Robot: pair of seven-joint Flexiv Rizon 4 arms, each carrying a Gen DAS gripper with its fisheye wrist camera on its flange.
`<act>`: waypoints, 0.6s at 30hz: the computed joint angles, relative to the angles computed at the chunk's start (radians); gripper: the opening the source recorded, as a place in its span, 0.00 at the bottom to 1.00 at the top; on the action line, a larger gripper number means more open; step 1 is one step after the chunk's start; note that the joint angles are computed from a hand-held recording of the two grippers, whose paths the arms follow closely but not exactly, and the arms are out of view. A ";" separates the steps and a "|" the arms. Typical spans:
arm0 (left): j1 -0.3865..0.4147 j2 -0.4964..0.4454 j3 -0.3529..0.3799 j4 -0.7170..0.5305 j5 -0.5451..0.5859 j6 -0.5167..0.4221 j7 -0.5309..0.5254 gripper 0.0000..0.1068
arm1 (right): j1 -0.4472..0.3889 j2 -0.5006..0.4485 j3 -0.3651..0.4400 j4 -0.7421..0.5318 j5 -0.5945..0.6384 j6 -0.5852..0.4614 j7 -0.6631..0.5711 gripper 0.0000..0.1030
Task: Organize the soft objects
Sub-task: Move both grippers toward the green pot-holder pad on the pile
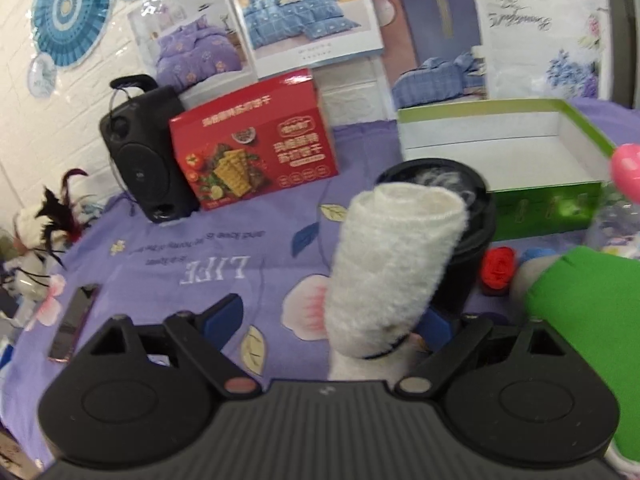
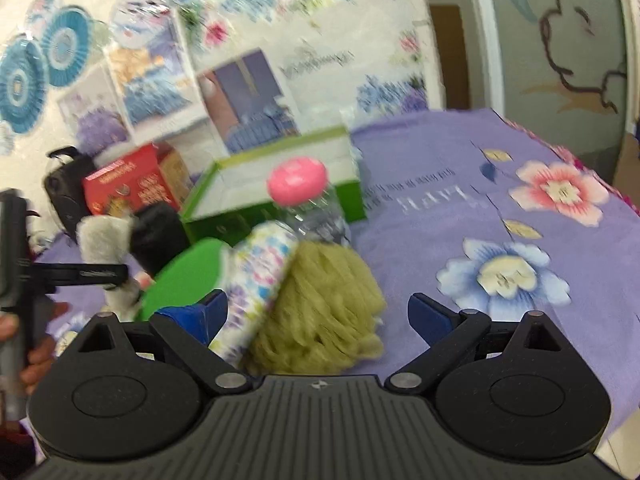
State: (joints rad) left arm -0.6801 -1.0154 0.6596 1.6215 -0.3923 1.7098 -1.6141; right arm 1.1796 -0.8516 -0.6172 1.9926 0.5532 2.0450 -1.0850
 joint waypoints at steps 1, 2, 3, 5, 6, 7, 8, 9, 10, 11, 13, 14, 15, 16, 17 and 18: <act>-0.008 -0.007 0.015 0.002 -0.010 -0.006 -0.011 0.86 | -0.012 0.008 0.016 -0.003 -0.019 0.012 -0.009 0.82; -0.004 -0.004 0.013 0.013 -0.012 0.000 -0.019 0.86 | -0.031 0.017 0.041 -0.008 -0.039 0.024 -0.021 0.82; 0.005 0.004 0.004 0.029 -0.011 0.009 -0.022 0.86 | -0.050 0.023 0.064 -0.015 -0.053 0.028 -0.033 0.82; 0.011 0.009 0.005 0.051 -0.011 0.013 -0.018 0.86 | -0.079 0.022 0.098 -0.035 -0.066 0.026 -0.052 0.82; 0.021 0.012 -0.002 0.061 -0.005 0.023 -0.008 0.85 | -0.091 0.021 0.110 -0.047 -0.069 0.018 -0.058 0.82; 0.039 0.019 -0.021 0.069 0.004 0.040 0.006 0.84 | -0.107 0.020 0.127 -0.056 -0.077 0.014 -0.063 0.82; 0.063 0.028 -0.050 0.076 0.012 0.062 0.022 0.79 | -0.127 0.020 0.148 -0.067 -0.088 0.008 -0.065 0.82; 0.094 0.039 -0.088 0.081 0.017 0.077 0.042 0.76 | -0.141 0.019 0.162 -0.075 -0.097 0.001 -0.066 0.82; 0.121 0.050 -0.122 0.081 0.018 0.078 0.061 0.76 | -0.148 0.018 0.170 -0.080 -0.102 -0.004 -0.067 0.82; 0.150 0.061 -0.158 0.082 0.019 0.080 0.078 0.78 | -0.148 0.017 0.172 -0.079 -0.101 -0.003 -0.068 0.82; 0.194 0.071 -0.211 0.086 0.016 0.097 0.103 0.86 | -0.129 0.015 0.151 -0.070 -0.090 -0.002 -0.076 0.82; 0.185 0.063 -0.199 0.084 -0.002 0.100 0.104 0.88 | -0.104 0.013 0.126 -0.059 -0.074 0.000 -0.084 0.82; 0.149 0.044 -0.154 0.081 -0.047 0.080 0.106 0.88 | -0.078 0.007 0.096 -0.050 -0.055 -0.004 -0.090 0.82; 0.125 0.035 -0.123 0.084 -0.074 0.061 0.100 0.87 | -0.053 0.001 0.067 -0.041 -0.037 -0.007 -0.092 0.82; 0.123 0.040 -0.119 0.098 -0.085 0.061 0.092 0.87 | -0.034 -0.005 0.043 -0.032 -0.025 -0.011 -0.093 0.82; 0.142 0.058 -0.145 0.120 -0.079 0.082 0.089 0.87 | -0.023 -0.008 0.026 -0.021 -0.019 -0.018 -0.093 0.82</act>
State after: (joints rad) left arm -0.5384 -0.9574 0.5146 1.7416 -0.4716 1.7917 -1.5249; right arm 1.1569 -0.8595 -0.5915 1.9712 0.5340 2.0270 -1.1778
